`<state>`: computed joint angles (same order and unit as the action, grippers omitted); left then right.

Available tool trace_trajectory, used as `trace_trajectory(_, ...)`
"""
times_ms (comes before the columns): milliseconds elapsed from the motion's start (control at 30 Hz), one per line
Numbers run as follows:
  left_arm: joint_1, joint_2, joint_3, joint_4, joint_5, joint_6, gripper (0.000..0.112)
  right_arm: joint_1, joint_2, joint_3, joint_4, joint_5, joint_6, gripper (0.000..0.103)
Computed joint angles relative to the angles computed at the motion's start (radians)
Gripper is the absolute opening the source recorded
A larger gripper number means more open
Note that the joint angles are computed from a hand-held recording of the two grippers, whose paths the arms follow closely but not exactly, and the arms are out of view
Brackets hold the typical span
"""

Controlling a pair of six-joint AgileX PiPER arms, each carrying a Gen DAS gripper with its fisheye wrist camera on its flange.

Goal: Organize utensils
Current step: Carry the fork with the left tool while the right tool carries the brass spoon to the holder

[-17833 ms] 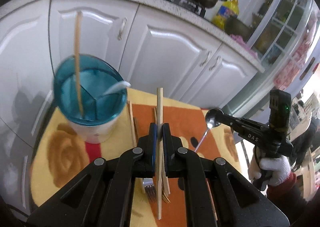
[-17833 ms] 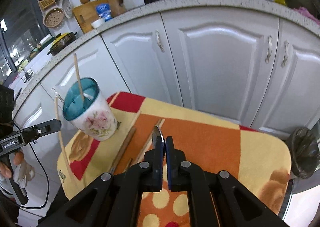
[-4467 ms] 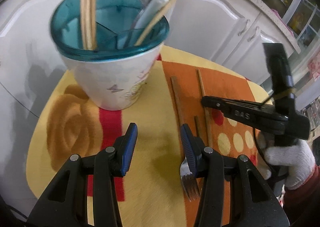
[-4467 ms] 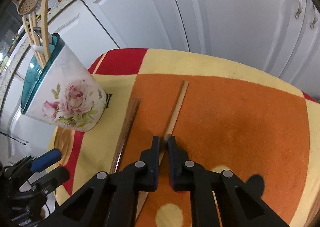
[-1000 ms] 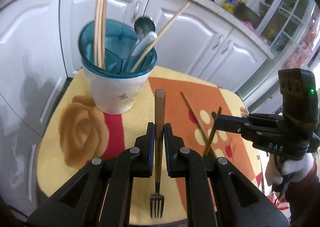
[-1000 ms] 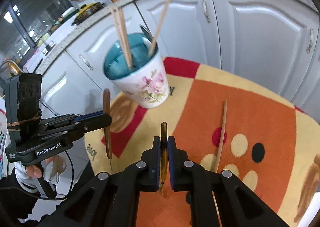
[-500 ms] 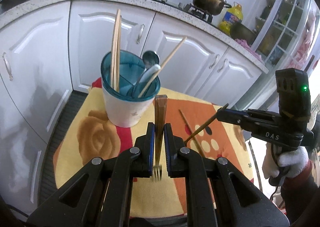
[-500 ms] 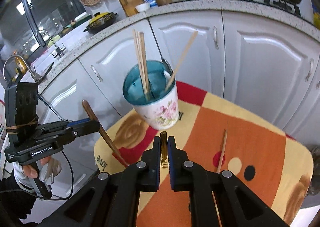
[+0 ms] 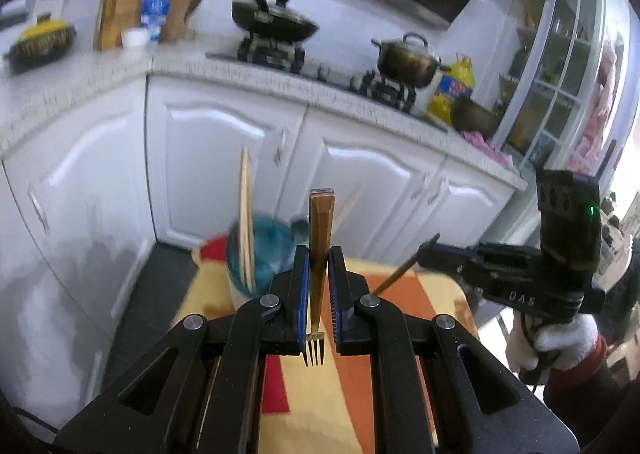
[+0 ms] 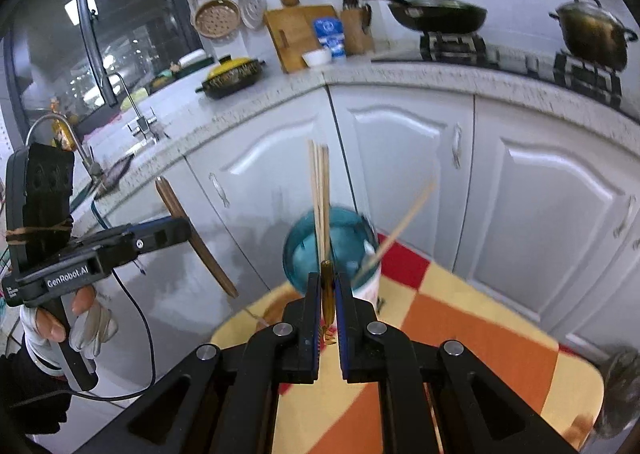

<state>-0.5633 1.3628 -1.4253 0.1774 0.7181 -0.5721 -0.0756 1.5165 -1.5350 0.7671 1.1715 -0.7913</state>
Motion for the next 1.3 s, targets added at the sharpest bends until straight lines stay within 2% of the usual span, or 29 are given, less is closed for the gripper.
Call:
trace_trajectory(100,0.004,0.027,-0.075,0.083,0.013,-0.026,0.008,0.038,0.037,-0.083,-0.013,-0.004,0.046,0.006)
trace_trajectory(333,0.06,0.144,-0.189,0.139,0.031,-0.031,0.008,0.116,0.146,-0.224,-0.069,-0.012,0.137,0.006)
trace_trajectory(533,0.105,0.225,-0.189,0.098,0.01,-0.019,0.008,0.146,0.22,-0.217,-0.094,-0.05,0.18,0.006)
trace_trajectory(900,0.108,0.337,-0.197,0.072,0.006,-0.032,0.008,0.144,0.344,-0.225,-0.096,-0.049,0.219,0.006)
trace_trajectory(1300,0.094,0.364,-0.184,0.109,0.003,-0.099,0.008,0.135,0.405,-0.244,-0.126,-0.03,0.265,0.006)
